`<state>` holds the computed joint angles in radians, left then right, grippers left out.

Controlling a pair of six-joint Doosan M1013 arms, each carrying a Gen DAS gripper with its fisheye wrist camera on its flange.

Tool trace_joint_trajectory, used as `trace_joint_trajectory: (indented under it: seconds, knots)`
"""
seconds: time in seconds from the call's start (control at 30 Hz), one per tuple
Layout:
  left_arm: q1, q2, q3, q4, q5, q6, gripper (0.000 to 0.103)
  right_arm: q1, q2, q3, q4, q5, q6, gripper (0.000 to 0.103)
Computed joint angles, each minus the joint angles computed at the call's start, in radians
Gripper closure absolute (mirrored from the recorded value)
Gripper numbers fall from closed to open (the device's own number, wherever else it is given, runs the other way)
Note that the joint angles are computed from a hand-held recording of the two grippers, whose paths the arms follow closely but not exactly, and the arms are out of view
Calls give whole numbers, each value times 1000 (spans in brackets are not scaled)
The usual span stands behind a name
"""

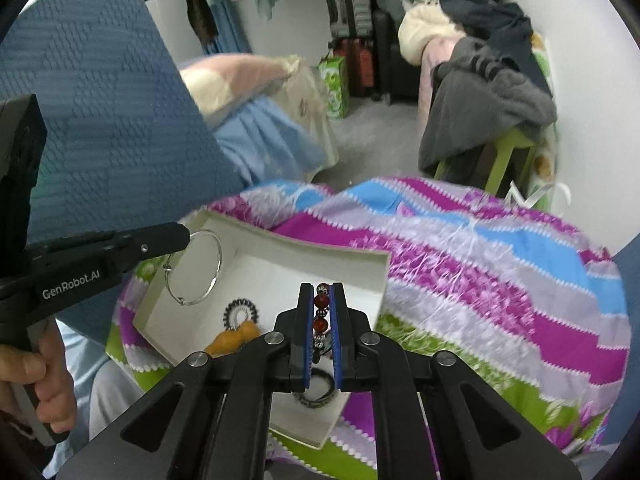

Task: Organize jewelry
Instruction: 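Carry the silver hoop with the left tool while the right tool carries the bracelet to the box, then open the left tool over the box while the right tool releases the red bracelet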

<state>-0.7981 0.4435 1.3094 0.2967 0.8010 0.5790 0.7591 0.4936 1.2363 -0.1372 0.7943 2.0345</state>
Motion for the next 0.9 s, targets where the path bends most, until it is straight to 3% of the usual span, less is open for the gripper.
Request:
trace_joint_trajectory:
  seconds: [0.7, 0.8, 0.83, 0.9]
  knots:
    - [48, 59, 38, -200, -27, 153, 100, -14, 77, -15, 106, 97, -23, 97]
    - [44, 62, 25, -200, 1, 154, 99, -16, 74, -17, 116, 105, -31, 88]
    - [43, 63, 19, -194, 20, 144, 99, -16, 68, -11, 119, 97, -34, 79]
    - [39, 63, 11, -179, 53, 121, 99, -17, 60, -6, 132, 88, -41, 77]
